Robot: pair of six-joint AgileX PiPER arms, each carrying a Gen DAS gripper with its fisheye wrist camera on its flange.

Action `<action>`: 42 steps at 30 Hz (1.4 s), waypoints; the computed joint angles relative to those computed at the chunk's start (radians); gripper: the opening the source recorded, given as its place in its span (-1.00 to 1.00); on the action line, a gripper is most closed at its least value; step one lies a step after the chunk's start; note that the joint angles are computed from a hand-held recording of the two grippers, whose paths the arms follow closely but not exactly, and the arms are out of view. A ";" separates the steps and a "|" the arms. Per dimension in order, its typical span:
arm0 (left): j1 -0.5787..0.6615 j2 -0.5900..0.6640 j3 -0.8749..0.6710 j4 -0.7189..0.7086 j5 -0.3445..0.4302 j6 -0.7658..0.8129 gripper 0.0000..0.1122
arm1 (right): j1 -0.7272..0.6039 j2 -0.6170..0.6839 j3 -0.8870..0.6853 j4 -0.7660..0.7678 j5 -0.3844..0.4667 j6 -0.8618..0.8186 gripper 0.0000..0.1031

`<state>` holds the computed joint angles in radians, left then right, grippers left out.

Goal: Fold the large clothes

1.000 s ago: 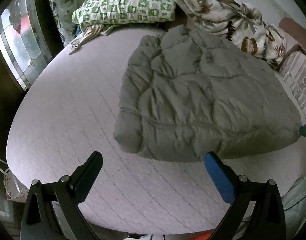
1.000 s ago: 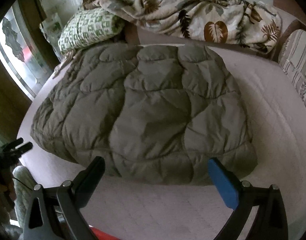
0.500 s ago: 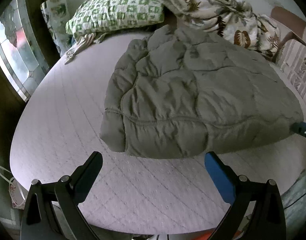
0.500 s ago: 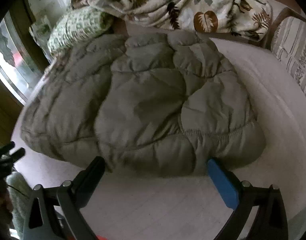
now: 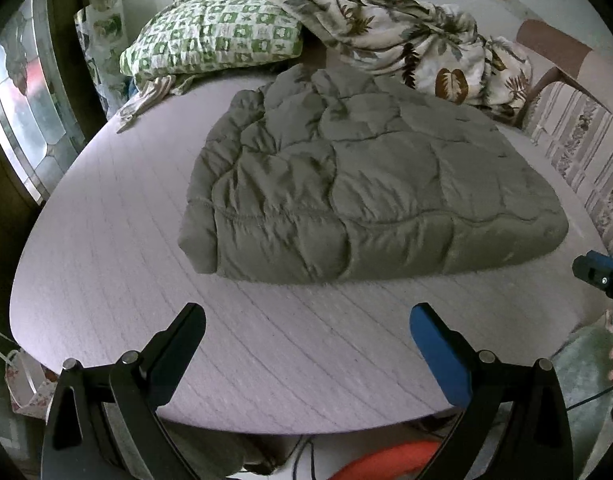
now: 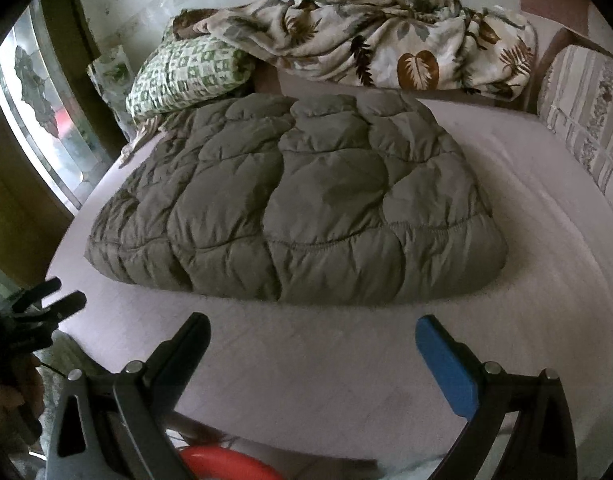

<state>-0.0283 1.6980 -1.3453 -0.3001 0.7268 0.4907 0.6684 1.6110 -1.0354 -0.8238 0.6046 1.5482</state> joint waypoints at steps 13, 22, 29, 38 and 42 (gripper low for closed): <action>-0.051 -0.109 0.108 0.127 -0.071 -0.104 0.81 | 0.150 -0.094 0.077 -0.084 0.124 0.191 1.00; 0.004 -0.169 0.169 0.054 -0.101 -0.020 0.81 | 0.241 -0.128 0.082 -0.100 0.216 0.225 1.00; 0.010 -0.239 0.229 0.048 -0.131 0.005 0.81 | 0.284 -0.145 0.092 -0.104 0.248 0.260 1.00; 0.027 -0.278 0.255 0.028 -0.138 0.027 0.81 | 0.322 -0.170 0.110 -0.094 0.281 0.277 1.00; 0.029 -0.311 0.277 0.015 -0.146 0.055 0.81 | 0.337 -0.181 0.112 -0.091 0.300 0.274 1.00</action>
<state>0.0003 1.3865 -1.0688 -0.2854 0.5809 0.5460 1.0054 1.4303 -0.9231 -0.9147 0.9050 1.8223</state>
